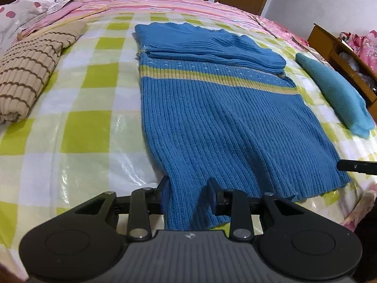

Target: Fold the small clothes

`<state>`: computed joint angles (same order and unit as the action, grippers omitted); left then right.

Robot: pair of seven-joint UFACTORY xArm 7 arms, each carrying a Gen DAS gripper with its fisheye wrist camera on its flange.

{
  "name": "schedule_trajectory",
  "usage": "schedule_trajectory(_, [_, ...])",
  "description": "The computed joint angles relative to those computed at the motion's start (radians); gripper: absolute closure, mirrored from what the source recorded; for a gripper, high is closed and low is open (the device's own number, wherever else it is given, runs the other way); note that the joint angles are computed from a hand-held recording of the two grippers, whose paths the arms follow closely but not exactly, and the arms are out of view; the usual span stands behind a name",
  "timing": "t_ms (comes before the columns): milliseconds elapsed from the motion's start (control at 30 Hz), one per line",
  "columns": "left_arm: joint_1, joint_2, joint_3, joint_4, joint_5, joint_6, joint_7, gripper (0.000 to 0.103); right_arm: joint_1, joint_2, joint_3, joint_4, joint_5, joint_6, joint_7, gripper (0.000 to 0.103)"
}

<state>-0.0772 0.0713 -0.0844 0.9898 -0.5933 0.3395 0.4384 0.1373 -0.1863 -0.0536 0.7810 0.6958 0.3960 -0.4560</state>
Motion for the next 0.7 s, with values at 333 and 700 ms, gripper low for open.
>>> schedule_trajectory(333, [0.015, 0.007, -0.005, 0.013, -0.069, 0.022, 0.035, 0.067, -0.014, 0.035, -0.019, 0.049, 0.218, 0.109, -0.157, 0.074])
schedule_trajectory(700, [0.027, 0.059, -0.015, 0.067, -0.089, 0.023, 0.023, 0.069, -0.052, 0.105, 0.019, 0.103, 0.372, 0.139, -0.232, 0.074])
